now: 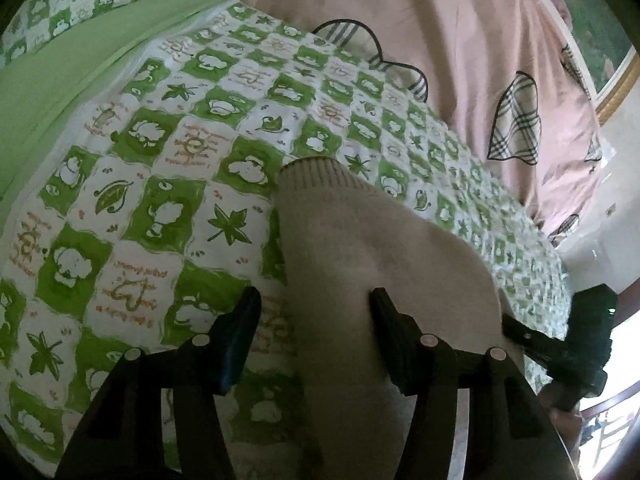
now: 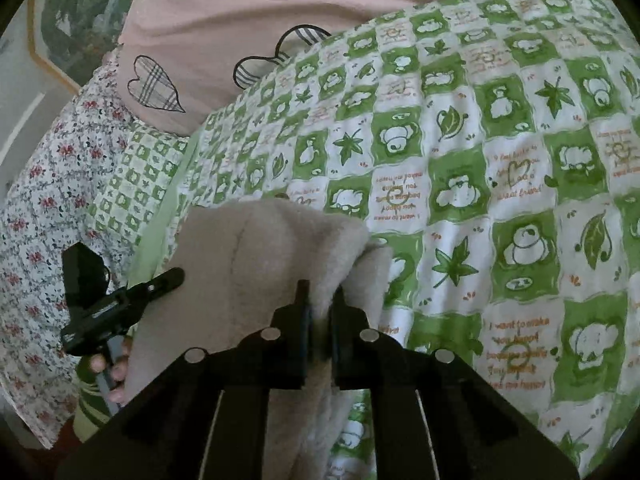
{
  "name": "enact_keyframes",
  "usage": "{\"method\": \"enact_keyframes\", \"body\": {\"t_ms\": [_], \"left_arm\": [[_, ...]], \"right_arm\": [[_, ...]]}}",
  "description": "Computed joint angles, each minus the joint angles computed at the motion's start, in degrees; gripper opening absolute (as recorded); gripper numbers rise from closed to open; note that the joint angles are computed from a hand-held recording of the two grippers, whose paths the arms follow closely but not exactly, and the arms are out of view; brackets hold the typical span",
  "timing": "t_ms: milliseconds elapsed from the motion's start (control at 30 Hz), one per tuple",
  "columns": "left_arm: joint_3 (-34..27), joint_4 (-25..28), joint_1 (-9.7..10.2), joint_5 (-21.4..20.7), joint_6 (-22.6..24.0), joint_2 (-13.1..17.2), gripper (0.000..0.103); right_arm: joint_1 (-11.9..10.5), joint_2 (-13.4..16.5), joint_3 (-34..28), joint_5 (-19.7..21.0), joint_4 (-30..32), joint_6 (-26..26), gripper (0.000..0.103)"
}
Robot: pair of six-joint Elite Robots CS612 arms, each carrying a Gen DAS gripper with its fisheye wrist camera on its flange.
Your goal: Fold small clothes
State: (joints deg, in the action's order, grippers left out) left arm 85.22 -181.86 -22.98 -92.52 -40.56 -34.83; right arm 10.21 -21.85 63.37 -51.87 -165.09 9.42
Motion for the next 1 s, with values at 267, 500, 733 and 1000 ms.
{"method": "enact_keyframes", "body": {"t_ms": [267,500,733,1000], "left_arm": [[9.41,-7.12,-3.02,3.15,3.23,-5.92,0.053],[21.25,-15.30,-7.15,4.49,4.45,-11.32,0.053],[28.31,-21.11,-9.72,3.47,2.40,-12.60,0.056],[29.45,-19.09,-11.60,7.24,3.83,-11.45,0.064]], "right_arm": [[-1.03,-5.60,10.25,1.08,-6.75,0.04,0.039],[-1.76,-10.10,21.12,2.67,-12.01,-1.48,0.039],[-2.37,-12.43,28.35,3.35,-16.40,-0.19,0.039],[-1.62,-13.30,30.24,4.06,-16.88,-5.54,0.042]]}}
